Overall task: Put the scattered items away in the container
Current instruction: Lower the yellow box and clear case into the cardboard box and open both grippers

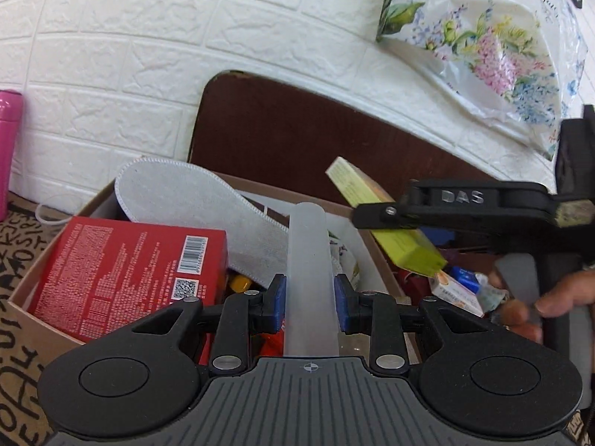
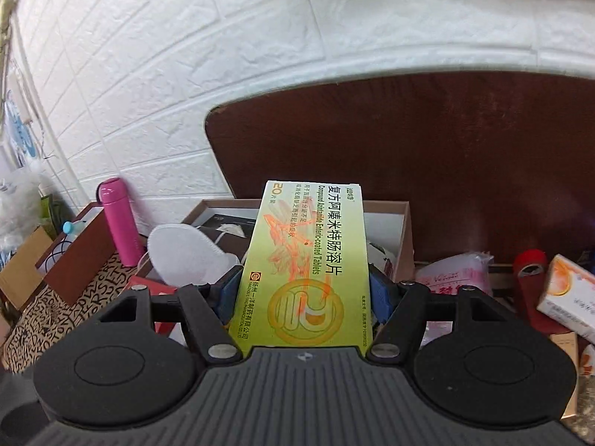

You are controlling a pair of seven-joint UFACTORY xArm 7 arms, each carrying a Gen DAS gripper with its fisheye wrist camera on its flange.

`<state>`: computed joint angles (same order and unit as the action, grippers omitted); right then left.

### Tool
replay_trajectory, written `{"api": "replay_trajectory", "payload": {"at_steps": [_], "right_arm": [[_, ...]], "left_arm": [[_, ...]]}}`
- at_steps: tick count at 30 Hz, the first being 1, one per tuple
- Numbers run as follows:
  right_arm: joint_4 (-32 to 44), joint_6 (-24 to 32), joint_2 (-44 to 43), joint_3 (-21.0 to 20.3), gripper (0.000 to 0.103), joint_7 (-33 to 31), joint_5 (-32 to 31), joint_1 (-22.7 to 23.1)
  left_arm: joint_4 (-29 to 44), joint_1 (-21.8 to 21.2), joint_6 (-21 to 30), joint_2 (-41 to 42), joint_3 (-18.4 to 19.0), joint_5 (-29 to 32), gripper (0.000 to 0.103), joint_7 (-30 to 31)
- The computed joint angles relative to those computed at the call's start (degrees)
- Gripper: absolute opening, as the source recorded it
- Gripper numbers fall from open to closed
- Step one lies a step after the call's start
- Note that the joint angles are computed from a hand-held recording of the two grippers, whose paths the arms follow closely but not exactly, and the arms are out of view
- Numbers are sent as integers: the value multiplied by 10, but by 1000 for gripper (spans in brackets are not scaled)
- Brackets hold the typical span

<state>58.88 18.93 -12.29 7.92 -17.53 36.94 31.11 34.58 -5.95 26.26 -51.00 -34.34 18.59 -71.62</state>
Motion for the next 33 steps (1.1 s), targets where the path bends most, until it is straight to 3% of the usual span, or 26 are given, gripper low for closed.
{"api": "replay_trajectory", "payload": {"at_steps": [1,3,4,6,10,13,16,20,26,30,33], "right_arm": [[7,-2,14,-1,73,1,8,2],[17,-3,32,-4,78,-22,42,10],[16,-5,33,0,85,-29,46,9],[-2,-36,23,10,90,-38,35,5],[-36,-72,-3,14,87,-9,-22,-3],[-36,-39,-12,-22,74,-39,16,22],[-37,-18,-14,-17,67,-31,1,12],[-32,16,-8,-17,57,-68,12,18],[-31,14,-6,-5,62,-98,7,18],[-40,16,-31,-17,64,-115,58,26],[-62,23,-73,-26,86,-128,82,34]], "left_arm": [[-2,3,-5,3,-2,2,43,-1],[-5,11,-7,3,-11,8,66,-6],[-7,14,-4,-3,-17,12,90,-9],[-14,17,-10,-17,-24,21,92,-13],[-16,28,-14,-29,-34,20,94,-33],[-11,31,-10,-27,-40,14,100,-44],[-3,35,4,-27,-50,17,102,-51],[-6,30,8,-38,-51,20,103,-58],[-7,19,56,-63,-58,21,103,-66],[-7,-2,85,-77,-55,9,103,-76],[3,-20,118,-88,-60,3,103,-77]]}}
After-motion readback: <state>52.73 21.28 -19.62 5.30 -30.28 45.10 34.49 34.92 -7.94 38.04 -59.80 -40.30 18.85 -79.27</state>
